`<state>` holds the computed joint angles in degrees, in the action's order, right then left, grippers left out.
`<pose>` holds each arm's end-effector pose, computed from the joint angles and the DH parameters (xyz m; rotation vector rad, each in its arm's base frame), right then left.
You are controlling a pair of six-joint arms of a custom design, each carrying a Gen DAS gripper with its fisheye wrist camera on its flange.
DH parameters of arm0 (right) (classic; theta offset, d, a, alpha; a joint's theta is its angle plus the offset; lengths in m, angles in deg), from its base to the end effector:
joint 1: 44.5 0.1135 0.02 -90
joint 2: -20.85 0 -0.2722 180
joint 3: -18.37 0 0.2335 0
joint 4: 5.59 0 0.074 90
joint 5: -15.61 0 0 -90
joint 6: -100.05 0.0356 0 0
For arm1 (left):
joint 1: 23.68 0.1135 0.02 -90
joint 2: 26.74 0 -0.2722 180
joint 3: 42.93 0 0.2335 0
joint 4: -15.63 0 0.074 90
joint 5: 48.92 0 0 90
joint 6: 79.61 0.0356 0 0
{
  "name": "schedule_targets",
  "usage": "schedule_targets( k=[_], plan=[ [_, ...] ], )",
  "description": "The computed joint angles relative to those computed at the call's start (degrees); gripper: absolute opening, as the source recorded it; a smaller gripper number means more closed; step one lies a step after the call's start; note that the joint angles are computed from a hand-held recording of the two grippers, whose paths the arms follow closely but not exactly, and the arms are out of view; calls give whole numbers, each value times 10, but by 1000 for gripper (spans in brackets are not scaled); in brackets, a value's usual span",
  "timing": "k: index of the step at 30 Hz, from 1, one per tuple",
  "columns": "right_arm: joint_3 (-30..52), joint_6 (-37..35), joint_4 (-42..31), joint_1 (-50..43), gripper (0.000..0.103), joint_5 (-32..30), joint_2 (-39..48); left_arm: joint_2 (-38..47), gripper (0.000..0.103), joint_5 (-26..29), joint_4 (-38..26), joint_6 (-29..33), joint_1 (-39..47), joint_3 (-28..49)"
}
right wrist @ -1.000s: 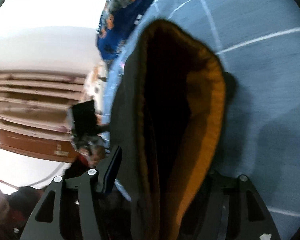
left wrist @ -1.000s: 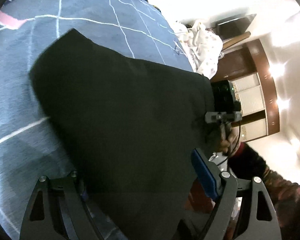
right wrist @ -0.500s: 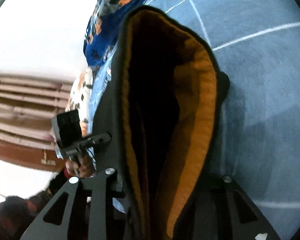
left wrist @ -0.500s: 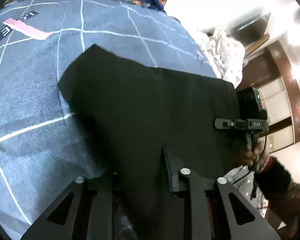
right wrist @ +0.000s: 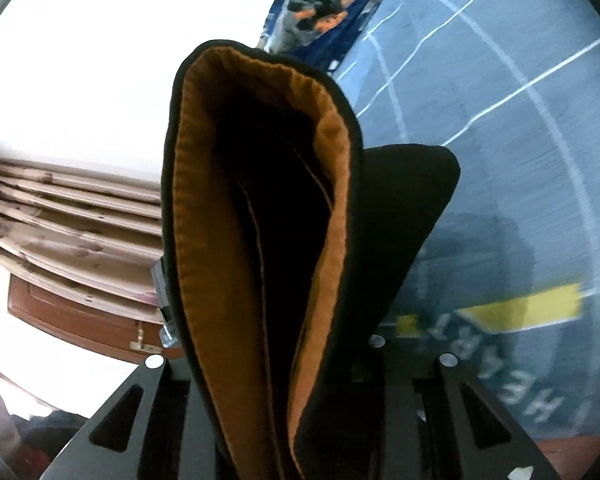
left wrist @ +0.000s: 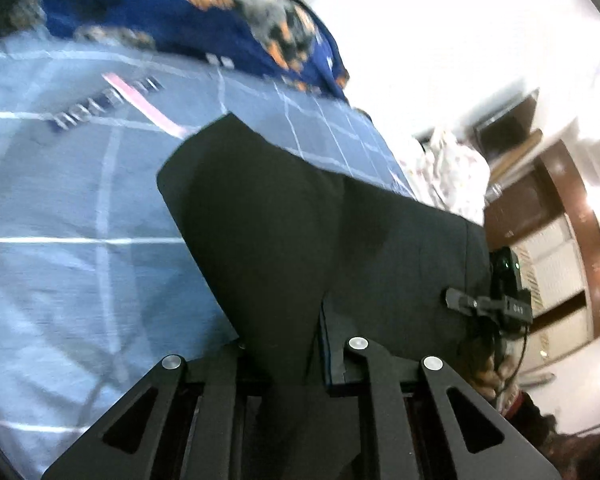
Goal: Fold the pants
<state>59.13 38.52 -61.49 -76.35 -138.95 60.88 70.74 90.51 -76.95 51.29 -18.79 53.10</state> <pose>0.0986 -0.0234 0.2183 0.7205 2.0983 1.3540 0.2833 -0.0029 0.2806 0.7733 2.5173 -1.1525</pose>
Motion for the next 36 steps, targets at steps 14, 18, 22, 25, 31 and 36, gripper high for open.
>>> schedule_targets(
  k=[14,18,22,25,31,36],
  plan=[
    [-21,373,403,397,26,287,41,-40,14,-7,-5,92,167,77],
    [19,378,409,448,26,332,81,-22,14,-1,-10,106,193,116],
    [56,381,409,482,26,361,114,-8,14,1,4,103,202,144],
    [72,386,417,507,26,383,139,4,14,1,22,88,203,160],
    [116,382,438,515,26,381,211,31,14,-6,65,47,199,189],
    [150,370,464,505,26,361,283,64,14,-20,105,11,193,214]
  ],
)
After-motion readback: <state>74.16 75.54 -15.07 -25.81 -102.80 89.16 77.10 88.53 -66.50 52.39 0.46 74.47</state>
